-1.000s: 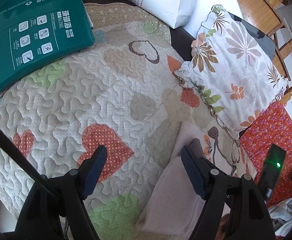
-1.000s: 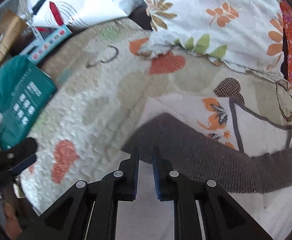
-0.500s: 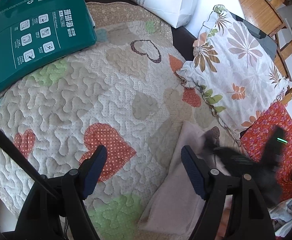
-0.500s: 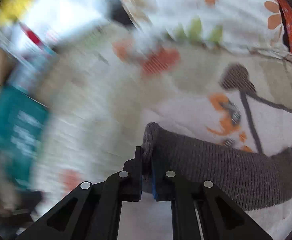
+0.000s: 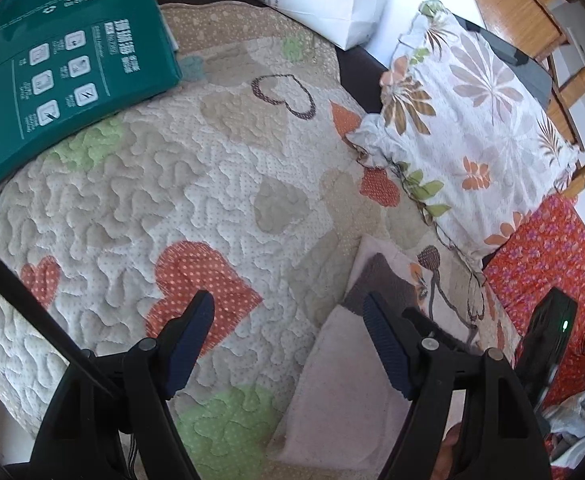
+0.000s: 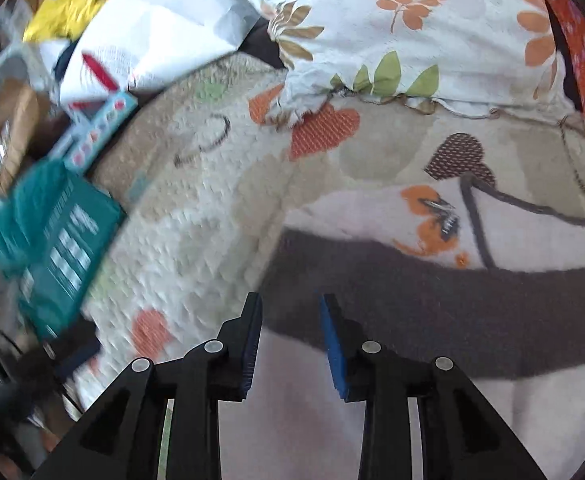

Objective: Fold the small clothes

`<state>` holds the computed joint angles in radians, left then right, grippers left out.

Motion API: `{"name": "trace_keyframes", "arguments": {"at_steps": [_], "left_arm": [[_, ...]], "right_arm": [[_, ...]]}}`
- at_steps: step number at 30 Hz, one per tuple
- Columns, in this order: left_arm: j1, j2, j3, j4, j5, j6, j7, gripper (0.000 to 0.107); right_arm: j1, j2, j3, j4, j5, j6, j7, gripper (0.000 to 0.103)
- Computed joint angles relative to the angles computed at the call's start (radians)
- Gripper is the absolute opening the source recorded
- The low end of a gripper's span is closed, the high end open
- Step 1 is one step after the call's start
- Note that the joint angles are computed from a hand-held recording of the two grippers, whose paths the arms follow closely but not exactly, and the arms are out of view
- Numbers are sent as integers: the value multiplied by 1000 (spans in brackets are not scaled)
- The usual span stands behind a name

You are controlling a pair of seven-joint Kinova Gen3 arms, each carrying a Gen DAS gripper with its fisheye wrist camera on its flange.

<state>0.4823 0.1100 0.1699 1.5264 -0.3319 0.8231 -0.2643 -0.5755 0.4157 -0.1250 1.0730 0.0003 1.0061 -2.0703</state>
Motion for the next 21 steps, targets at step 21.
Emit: {"name": "trace_keyframes", "arguments": {"at_steps": [21], "left_arm": [[283,281,-48,-254,-81,287,-323,77]], "right_arm": [[411,-673,118,812,156,-4,-224,33]]}}
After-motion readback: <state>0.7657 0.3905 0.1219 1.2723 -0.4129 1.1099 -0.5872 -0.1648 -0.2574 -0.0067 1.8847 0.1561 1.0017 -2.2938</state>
